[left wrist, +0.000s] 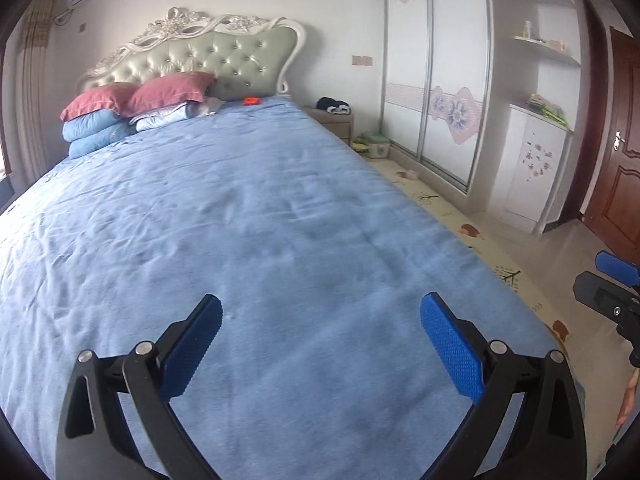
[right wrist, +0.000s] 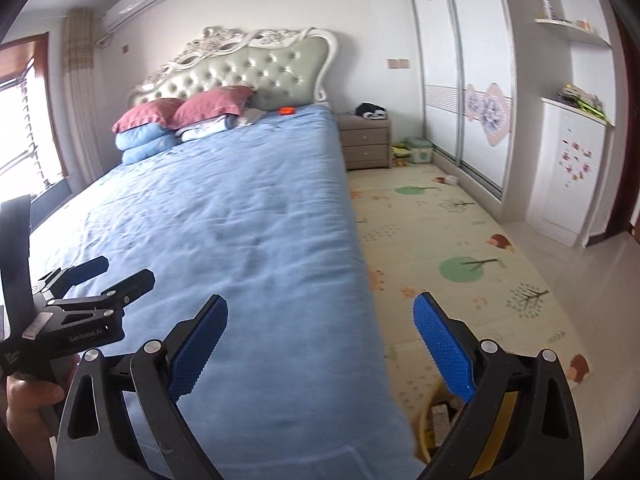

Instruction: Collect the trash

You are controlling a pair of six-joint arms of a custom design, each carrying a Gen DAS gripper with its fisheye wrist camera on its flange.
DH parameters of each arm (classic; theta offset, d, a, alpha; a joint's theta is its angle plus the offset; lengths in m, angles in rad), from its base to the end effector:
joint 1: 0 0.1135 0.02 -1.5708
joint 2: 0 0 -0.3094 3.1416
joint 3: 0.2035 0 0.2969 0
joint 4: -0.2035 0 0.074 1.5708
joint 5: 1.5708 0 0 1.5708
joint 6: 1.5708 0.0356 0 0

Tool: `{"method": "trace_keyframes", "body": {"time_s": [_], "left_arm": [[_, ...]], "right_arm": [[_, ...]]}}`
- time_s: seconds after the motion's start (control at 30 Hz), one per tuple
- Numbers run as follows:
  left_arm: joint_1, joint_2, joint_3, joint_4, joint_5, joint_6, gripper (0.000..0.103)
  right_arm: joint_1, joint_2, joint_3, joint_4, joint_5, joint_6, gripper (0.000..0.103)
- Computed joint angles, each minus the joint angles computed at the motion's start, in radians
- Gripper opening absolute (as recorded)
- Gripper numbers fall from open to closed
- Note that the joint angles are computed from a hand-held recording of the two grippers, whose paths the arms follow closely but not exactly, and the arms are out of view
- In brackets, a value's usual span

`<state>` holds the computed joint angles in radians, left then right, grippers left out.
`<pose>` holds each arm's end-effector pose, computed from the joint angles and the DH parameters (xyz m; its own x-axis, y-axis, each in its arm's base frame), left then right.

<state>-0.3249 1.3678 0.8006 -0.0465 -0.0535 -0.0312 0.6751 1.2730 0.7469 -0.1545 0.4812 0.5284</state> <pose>0.3083 -0.1018 0.2478 -0.5541 0.1538 -0.8181 0.2602 0.9655 0.0053 0.2389 0.1702 0.2487 -0.5620 0.1226 -0.8180 0.0117 0.9900 0.1403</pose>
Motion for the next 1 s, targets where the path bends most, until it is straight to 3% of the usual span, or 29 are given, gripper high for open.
{"method": "trace_keyframes", "body": {"time_s": [0.2, 0.5, 1.0], "left_arm": [[0.139, -0.075, -0.057, 0.067, 0.013, 0.035, 0.099], [0.293, -0.104, -0.055, 0.09, 0.07, 0.039, 0.099], [0.29, -0.099, -0.037, 0.107, 0.093, 0.056, 0.099]], "right_arm": [[0.089, 0.165, 0.121, 0.103, 0.059, -0.063, 0.091], [0.116, 0.317, 0.255, 0.193, 0.035, -0.131, 0.094], [0.123, 0.384, 0.34, 0.196, 0.058, -0.161, 0.095]]}}
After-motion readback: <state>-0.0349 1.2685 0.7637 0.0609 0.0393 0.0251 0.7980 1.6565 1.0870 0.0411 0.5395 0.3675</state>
